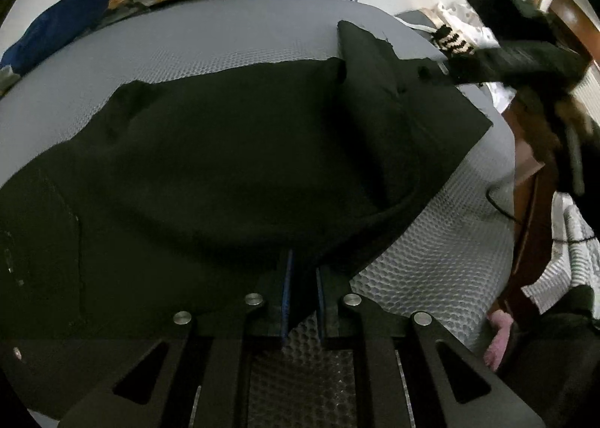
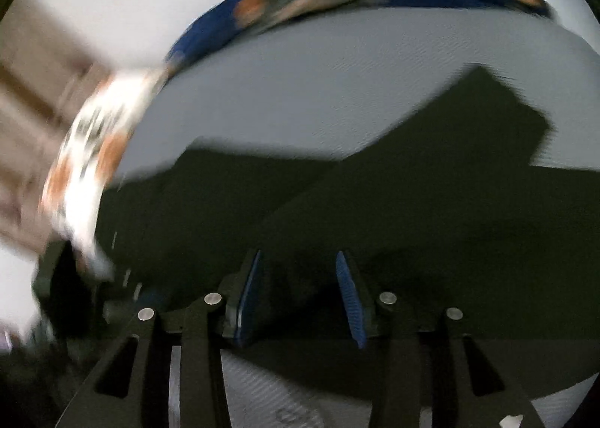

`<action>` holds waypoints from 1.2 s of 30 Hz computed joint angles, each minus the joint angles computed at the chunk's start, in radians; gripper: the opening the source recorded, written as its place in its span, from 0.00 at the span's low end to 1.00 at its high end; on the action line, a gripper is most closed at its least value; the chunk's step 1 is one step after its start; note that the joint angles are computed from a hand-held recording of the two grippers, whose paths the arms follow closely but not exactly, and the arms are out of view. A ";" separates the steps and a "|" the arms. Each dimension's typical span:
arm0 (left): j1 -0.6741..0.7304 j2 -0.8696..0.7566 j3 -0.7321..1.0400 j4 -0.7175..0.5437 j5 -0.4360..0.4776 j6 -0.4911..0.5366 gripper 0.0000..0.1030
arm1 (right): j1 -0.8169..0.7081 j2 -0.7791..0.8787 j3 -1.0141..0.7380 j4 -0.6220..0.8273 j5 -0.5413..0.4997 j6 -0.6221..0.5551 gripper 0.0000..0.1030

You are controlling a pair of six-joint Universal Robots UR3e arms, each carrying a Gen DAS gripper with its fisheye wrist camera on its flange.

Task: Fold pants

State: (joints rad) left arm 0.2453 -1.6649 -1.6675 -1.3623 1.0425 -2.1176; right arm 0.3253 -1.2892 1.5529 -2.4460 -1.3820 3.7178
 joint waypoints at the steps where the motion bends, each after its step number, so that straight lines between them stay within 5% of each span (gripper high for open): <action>1: 0.001 0.000 0.000 -0.002 -0.002 -0.004 0.11 | -0.061 -0.029 0.072 -0.065 0.019 0.032 0.39; 7: 0.011 -0.004 0.007 -0.027 -0.009 -0.014 0.11 | -0.283 -0.067 0.264 -0.269 0.094 0.152 0.38; 20: 0.034 -0.016 0.026 -0.074 -0.014 -0.004 0.11 | -0.439 0.053 0.267 -0.402 0.150 0.191 0.27; 27: 0.035 -0.022 0.027 -0.064 -0.010 -0.006 0.11 | -0.448 0.120 0.182 -0.384 0.135 0.200 0.07; 36: 0.035 -0.007 0.006 -0.044 -0.011 0.003 0.11 | -0.369 -0.169 0.291 -0.271 -0.107 0.143 0.03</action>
